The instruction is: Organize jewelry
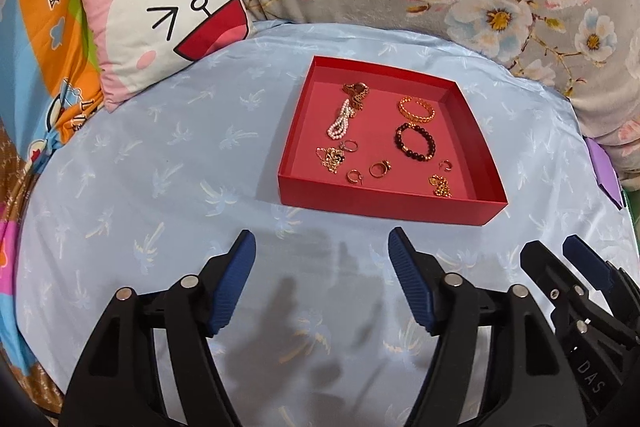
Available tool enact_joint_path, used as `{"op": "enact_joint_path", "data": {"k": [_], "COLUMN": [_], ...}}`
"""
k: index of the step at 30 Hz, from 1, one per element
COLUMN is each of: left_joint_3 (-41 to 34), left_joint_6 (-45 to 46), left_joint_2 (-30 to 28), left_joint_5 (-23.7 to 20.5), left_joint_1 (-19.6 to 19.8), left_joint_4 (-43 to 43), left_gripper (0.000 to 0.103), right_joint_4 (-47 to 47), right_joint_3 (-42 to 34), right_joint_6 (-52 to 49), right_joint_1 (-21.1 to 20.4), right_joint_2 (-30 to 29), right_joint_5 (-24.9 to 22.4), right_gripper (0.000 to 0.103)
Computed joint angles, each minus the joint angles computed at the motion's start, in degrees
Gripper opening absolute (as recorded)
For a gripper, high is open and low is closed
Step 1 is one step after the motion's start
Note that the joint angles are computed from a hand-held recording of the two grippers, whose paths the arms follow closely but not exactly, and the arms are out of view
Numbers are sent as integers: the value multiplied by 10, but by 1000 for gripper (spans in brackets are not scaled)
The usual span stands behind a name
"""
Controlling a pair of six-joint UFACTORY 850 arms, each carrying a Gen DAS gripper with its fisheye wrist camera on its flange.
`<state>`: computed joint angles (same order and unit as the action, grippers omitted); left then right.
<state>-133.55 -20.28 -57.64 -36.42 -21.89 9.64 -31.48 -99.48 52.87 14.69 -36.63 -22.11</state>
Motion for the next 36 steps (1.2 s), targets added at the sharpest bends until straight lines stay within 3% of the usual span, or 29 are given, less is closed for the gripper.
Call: {"op": "enact_joint_path", "data": {"k": [10,27,36], "left_joint_3": [-58,-102,-91], "left_joint_6": [-25,-55,-69], "left_joint_2": [-26,-50,-44], "left_joint_5": [-39,-57,-50], "left_joint_1": [-3,-10,-12], "left_joint_4": [41,102,124], "left_gripper": [86,87,87], "right_joint_4": [-17,-15,-19], "right_joint_3": [-37,-62,-65], "right_joint_6": [4,-3,-2], "right_joint_1": [9,9,7], "right_joint_2": [-20,-33,-35], "right_joint_5": [-34,-49,-51], "right_gripper": [74,75,75]}}
